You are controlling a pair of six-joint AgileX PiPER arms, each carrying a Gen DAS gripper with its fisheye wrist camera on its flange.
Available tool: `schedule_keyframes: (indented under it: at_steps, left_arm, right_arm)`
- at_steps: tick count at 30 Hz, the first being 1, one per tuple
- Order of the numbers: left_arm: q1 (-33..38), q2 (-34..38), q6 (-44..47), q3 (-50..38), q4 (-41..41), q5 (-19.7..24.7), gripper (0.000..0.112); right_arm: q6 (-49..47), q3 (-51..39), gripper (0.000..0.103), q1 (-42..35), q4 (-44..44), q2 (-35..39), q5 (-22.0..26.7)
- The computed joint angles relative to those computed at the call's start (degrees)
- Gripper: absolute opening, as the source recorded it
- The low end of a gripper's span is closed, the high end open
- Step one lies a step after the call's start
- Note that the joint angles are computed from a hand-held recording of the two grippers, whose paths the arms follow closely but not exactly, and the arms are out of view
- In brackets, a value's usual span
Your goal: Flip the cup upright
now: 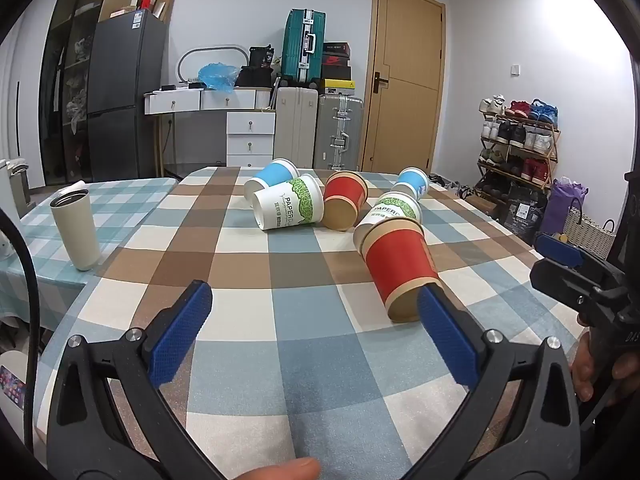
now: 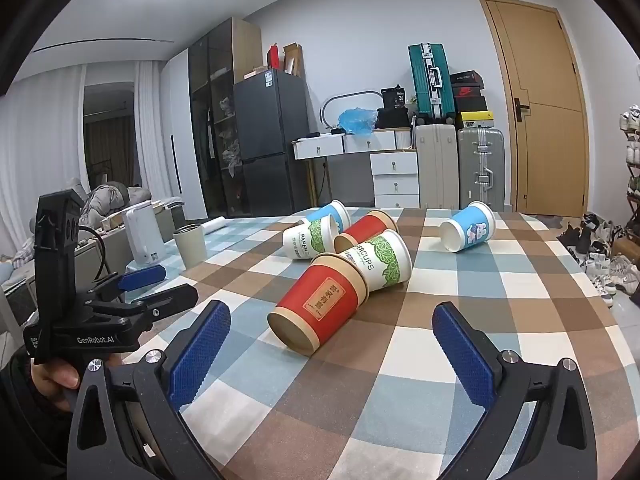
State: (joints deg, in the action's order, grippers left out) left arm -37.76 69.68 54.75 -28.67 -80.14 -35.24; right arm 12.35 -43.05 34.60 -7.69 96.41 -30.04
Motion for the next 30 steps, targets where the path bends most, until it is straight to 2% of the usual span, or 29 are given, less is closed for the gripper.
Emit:
schedule_keyframes:
  at_steps: [30]
  left_arm:
    - [-0.07, -0.03, -0.15, 0.00, -0.13, -0.08, 0.102]
  right_arm:
    - [-0.39, -0.04, 0.103, -0.47, 0.91, 0.40, -0.71]
